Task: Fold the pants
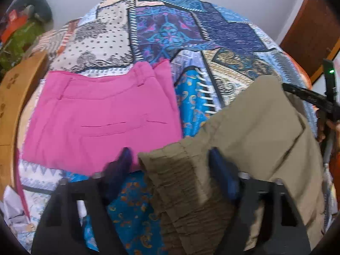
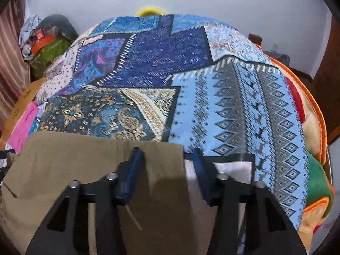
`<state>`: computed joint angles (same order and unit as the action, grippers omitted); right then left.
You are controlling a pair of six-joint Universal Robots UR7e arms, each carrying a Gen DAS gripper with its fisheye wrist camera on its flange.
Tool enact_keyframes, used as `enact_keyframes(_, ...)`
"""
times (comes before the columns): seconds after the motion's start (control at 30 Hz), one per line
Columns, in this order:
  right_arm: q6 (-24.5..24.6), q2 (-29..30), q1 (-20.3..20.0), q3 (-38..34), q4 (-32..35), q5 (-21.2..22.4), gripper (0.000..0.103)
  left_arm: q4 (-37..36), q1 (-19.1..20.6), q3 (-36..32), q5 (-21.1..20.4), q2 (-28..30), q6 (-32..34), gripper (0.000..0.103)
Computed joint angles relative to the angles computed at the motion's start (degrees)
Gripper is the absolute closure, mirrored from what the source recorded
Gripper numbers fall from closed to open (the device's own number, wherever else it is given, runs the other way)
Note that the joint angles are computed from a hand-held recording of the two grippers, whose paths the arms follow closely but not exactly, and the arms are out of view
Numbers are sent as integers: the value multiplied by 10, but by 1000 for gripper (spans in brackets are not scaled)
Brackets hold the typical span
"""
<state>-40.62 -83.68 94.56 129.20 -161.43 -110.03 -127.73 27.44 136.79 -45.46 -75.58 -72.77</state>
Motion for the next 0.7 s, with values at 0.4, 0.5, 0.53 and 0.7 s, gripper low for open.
enact_keyframes(0.4,-29,-27,47,22,-84,-43,92,265,-68,-85,75,-4,-123,54)
enact_keyframes(0.5,-16,-49,72,9,-69,-42,92,335,-89,-116,93,-9,-157,54)
enact_keyframes(0.53,-11,-57,82,5,-66,-41,92,357,-97,-127,98,-11,-167,54)
enact_keyframes(0.7,13,-112,119,-6,-35,-33,93,429,-140,-162,103,-20,-200,54)
